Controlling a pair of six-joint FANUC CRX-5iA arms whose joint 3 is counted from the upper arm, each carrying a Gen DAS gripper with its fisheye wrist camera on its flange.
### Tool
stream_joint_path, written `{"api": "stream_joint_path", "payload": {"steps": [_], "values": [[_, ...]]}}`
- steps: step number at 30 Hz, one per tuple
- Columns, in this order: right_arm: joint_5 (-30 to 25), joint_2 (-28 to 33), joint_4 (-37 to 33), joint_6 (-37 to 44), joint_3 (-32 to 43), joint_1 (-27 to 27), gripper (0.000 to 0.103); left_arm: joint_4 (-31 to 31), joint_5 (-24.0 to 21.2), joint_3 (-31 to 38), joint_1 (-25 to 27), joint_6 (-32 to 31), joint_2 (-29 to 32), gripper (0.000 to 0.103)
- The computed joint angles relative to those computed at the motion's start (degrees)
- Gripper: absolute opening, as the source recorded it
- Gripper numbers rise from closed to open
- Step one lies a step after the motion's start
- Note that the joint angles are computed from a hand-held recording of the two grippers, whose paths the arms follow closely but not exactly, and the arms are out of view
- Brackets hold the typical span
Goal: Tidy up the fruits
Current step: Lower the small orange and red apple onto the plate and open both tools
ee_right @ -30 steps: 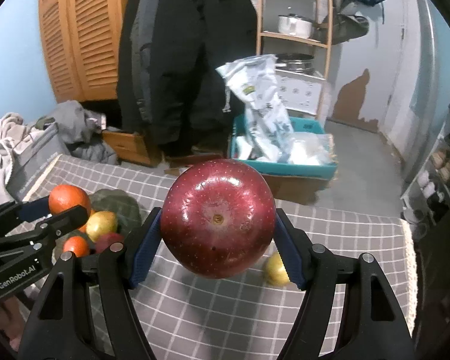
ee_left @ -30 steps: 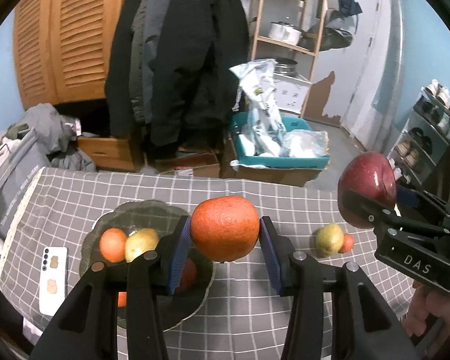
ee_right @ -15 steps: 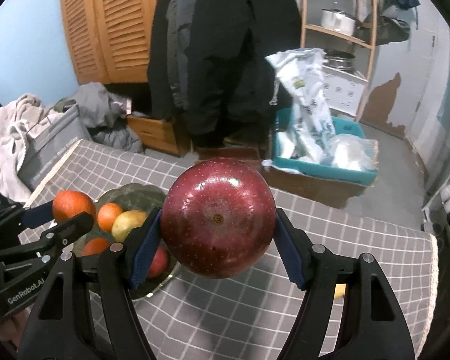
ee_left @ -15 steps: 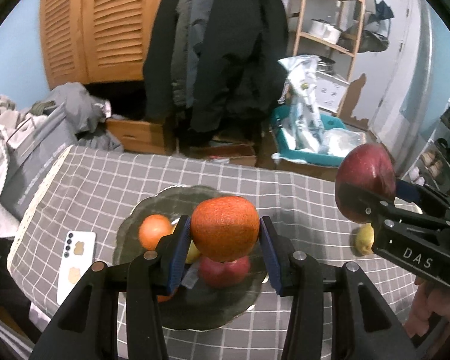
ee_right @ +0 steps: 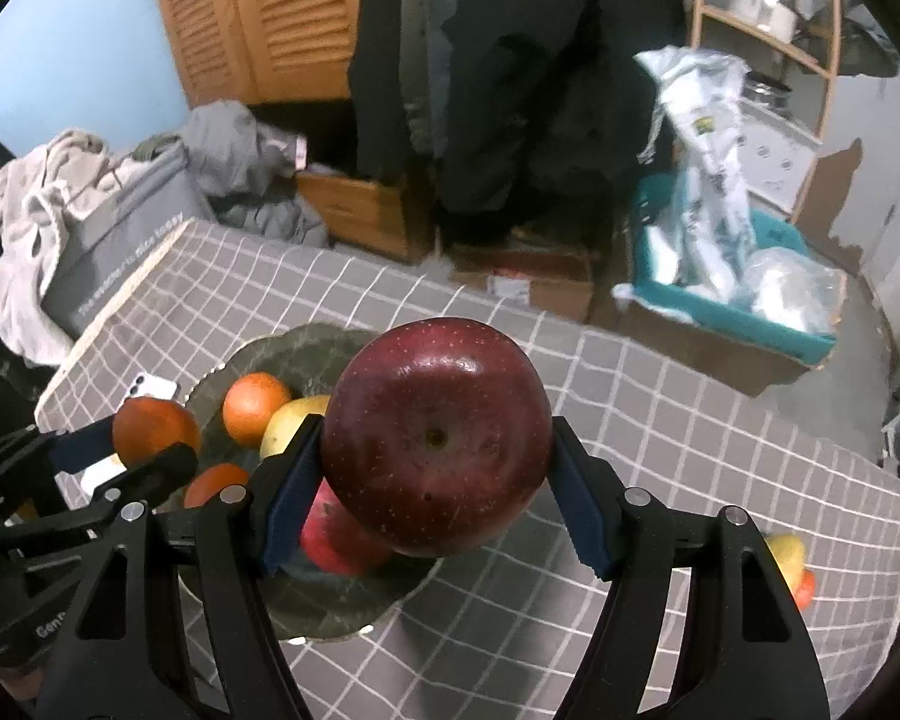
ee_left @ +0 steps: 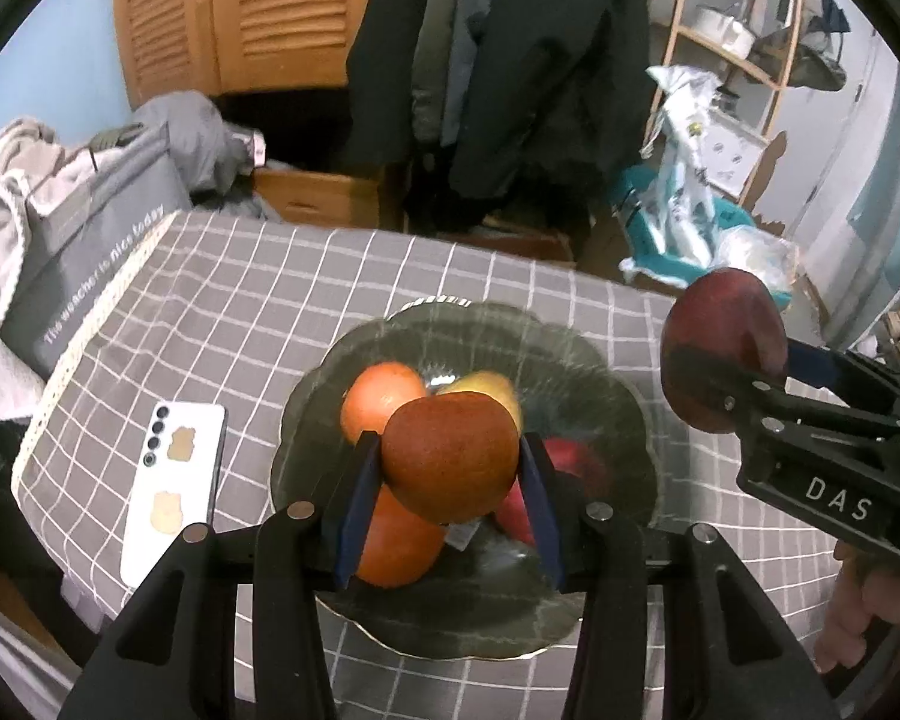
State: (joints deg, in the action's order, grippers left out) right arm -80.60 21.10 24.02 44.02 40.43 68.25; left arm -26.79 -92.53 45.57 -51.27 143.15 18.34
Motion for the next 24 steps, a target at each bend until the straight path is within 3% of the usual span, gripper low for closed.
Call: {"api": "stream_joint_path", "payload": {"steps": [8,21,24], "values": [[-1.3,3.5,-5.3,2.1,3.5,-1.5,0.072,3.7,2.1,-6.2,2.5,1.2,-1.8,0.047],[-3.7,6.9,-9.0,4.3,7.8,-2.7,0.073,5.8,4.2,-8.9,3.6,1.2,-2.2,0.048],[-3.8,7.1,-9.5,4.3,8.2,-2.9,0.073,6.3,2.8,-8.0,3.8,0.7,-1.4,0.064]]}}
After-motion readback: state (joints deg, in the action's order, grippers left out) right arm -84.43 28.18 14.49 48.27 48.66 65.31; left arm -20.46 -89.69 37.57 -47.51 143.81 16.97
